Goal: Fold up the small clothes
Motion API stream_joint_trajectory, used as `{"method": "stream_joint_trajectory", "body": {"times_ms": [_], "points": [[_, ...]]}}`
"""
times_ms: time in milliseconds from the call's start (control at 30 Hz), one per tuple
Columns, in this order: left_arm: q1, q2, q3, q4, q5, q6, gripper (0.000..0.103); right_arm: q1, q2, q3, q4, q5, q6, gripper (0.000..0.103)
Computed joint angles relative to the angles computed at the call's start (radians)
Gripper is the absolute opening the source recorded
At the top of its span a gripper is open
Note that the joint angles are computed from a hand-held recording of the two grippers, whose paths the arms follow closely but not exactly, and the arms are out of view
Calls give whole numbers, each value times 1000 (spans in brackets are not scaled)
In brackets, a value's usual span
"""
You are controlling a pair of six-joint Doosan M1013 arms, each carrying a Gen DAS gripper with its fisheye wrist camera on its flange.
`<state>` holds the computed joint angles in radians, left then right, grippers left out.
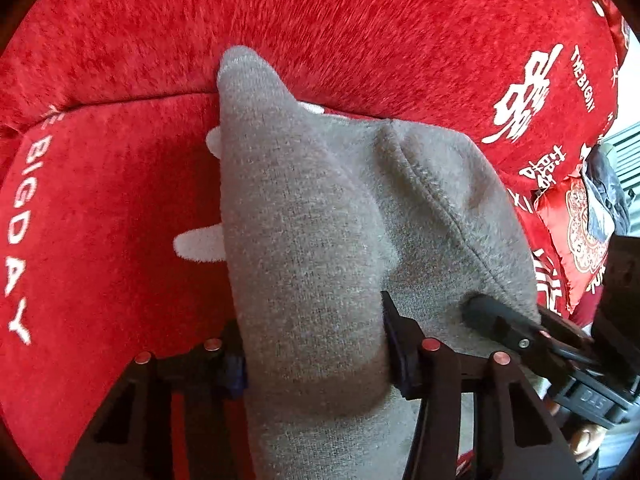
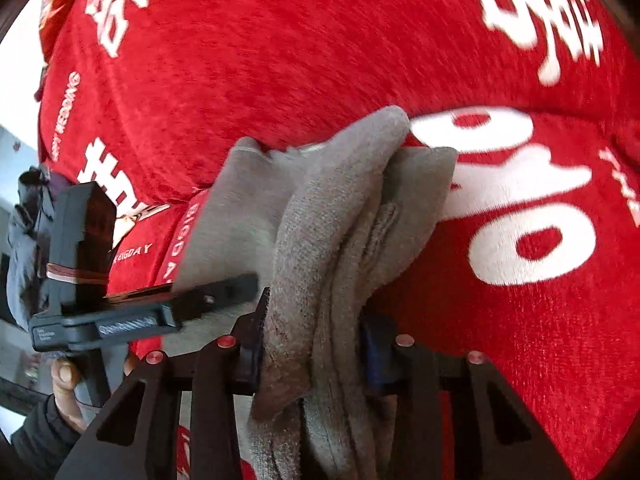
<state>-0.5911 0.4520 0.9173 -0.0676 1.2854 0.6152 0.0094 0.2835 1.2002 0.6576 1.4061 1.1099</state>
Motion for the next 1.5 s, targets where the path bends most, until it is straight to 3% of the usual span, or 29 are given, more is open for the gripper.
{"method": "stream_joint_trajectory", "body": {"times_ms": [267,767,1100,1333,1367,1500], "points": [[-38,-87,53,69,25,-43,54,4,-69,32,29,14,-27,41],[-148,-238,221,155,57,-179,54,15,-235,222,19,42,-90,40],[-217,-301,330,239,2,-252,53,37,-325,355,-48,-8,-154,40],[-237,-348,433,296,-86,-336,54,33,-352,409,-35,-79,-199,40],[-235,-355,447,293,-103,-348,55,33,-352,412,-35,-81,-200,40],[-230,-391,514,297,-151,-427,79,30,-346,418,-49,-81,-190,45]]}}
